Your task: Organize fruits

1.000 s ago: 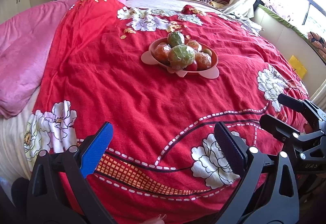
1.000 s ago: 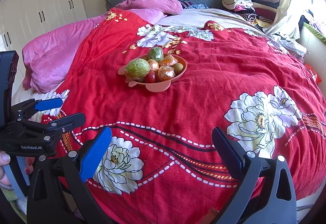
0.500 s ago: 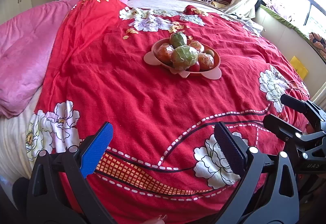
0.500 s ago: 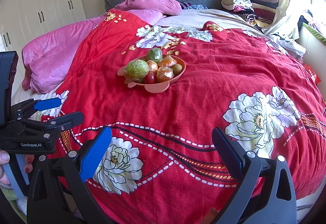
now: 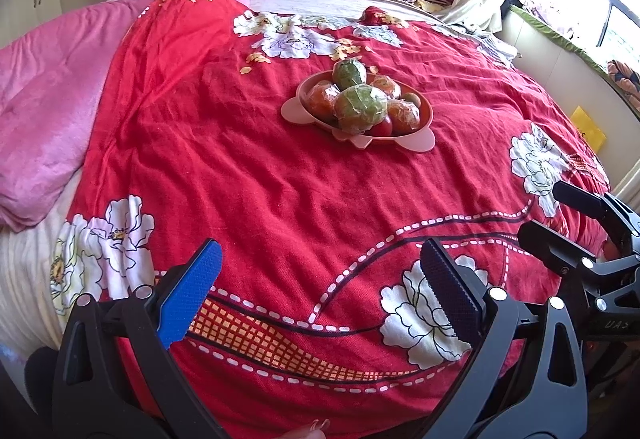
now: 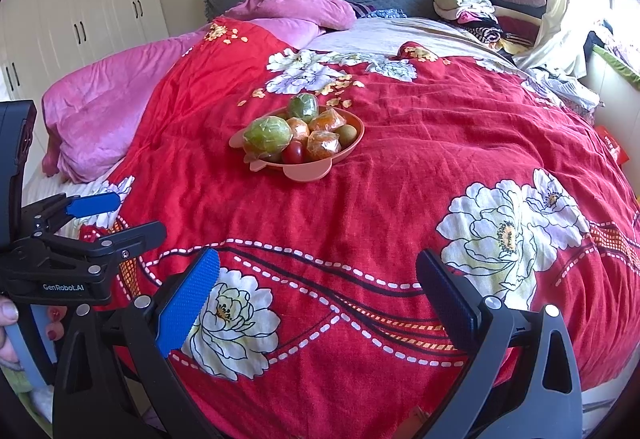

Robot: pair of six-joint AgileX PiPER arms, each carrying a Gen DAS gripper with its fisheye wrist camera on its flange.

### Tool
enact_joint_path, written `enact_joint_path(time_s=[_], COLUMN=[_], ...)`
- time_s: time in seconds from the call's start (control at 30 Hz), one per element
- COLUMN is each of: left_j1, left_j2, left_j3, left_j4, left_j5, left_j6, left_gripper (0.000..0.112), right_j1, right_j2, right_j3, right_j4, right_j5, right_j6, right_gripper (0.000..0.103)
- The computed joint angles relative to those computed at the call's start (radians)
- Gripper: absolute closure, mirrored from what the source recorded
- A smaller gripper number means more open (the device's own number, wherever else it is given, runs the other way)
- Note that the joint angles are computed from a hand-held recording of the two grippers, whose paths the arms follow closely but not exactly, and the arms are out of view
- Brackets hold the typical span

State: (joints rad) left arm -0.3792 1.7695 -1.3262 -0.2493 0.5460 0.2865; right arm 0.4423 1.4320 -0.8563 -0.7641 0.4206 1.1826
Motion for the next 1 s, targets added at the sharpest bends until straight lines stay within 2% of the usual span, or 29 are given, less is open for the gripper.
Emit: enact_joint_path(time_s=[0.77, 0.93, 1.0], left_j1=[-0.004, 0.001, -0.004], left_j2=[0.007, 0.038, 0.028], left_j3=[-0.007, -0.038, -0.018], left_j4=[0.034, 0.078, 0.129], left_j5=[0.005, 0.026, -0.016], left_j6=[-0.018, -0.078, -0.125], left_gripper=[0.019, 0.019, 0.019], right_j1=[0.0, 0.008, 0.007], right_j2=[0.0, 0.004, 0.004], right_j3=[0.001, -0.012, -0.007], right_j4=[-0.007, -0.007, -0.03], right_j5=[0.006, 0.028, 0.026], right_j6=[0.006, 0.008, 0.036], right_gripper=[0.005, 0.005, 0.005])
